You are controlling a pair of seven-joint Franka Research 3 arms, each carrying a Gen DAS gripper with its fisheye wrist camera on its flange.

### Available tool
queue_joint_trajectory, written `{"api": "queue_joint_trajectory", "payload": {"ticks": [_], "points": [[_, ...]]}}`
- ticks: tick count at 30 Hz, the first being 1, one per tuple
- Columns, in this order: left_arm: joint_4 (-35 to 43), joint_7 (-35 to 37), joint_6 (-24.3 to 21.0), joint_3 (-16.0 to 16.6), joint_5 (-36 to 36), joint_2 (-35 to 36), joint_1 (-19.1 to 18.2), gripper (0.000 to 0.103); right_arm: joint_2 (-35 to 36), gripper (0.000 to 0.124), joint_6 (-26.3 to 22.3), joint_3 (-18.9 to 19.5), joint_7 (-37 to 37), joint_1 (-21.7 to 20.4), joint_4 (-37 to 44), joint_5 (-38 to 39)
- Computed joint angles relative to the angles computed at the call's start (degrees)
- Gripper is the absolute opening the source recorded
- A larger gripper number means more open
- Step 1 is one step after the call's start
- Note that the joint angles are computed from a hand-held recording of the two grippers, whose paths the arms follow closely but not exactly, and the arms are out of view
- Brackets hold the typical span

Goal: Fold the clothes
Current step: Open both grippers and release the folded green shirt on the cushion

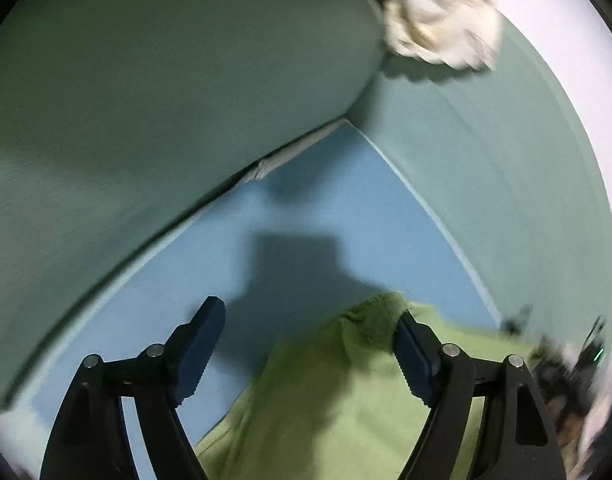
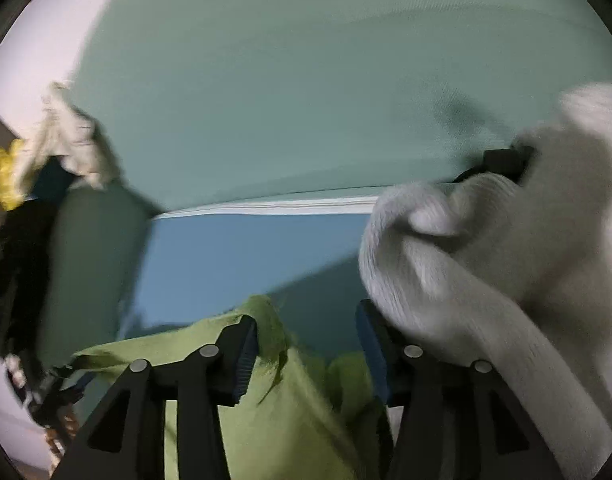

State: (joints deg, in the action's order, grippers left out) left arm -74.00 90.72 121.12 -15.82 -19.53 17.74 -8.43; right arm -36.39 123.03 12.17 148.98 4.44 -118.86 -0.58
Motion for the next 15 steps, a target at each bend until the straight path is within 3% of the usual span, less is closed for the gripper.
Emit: {"api": "queue_joint_trajectory", "payload": {"ticks": [2, 4, 7, 10, 13, 15], "points": [[-8.8, 2.3, 0.2, 0.5, -2.5, -6.6, 2.1, 0.081, -4.9, 0.057, 0.8, 0.9, 0.5, 1.7, -2.8, 1.3], [-16.2, 4.2, -0.7, 1.9, -4.5, -12.6, 3.1, 0.081, -8.9, 0.079, -3.3, 2.9, 1.1, 3.3, -3.4, 2.5], [-22.8, 2.1, -1.5, 4.5, -5.6, -17.3, 3.1, 0.081, -13.7, 0.08, -10.7, 6.3, 3.8, 3.6, -4.2, 2.6], [-25.7, -3.3, -3.8, 6.7, -9.6, -18.8, 3.6, 0.081, -19.1, 0.08, -11.3, 7.1, 10.1, 1.9, -8.4, 4.1], [-30.3, -2.1, -6.3, 8.6, -16.9, -22.7, 4.1, 0.081, -21.6, 0.075, -11.4, 6.3, 15.1, 1.6, -11.2, 7.8], [-32.4, -2.0, -7.8, 9.2, -17.1, -24.9, 3.7, 0.081, -22.0, 0.075, -12.0, 6.1, 15.8, 2.9, -11.8, 10.0]]}}
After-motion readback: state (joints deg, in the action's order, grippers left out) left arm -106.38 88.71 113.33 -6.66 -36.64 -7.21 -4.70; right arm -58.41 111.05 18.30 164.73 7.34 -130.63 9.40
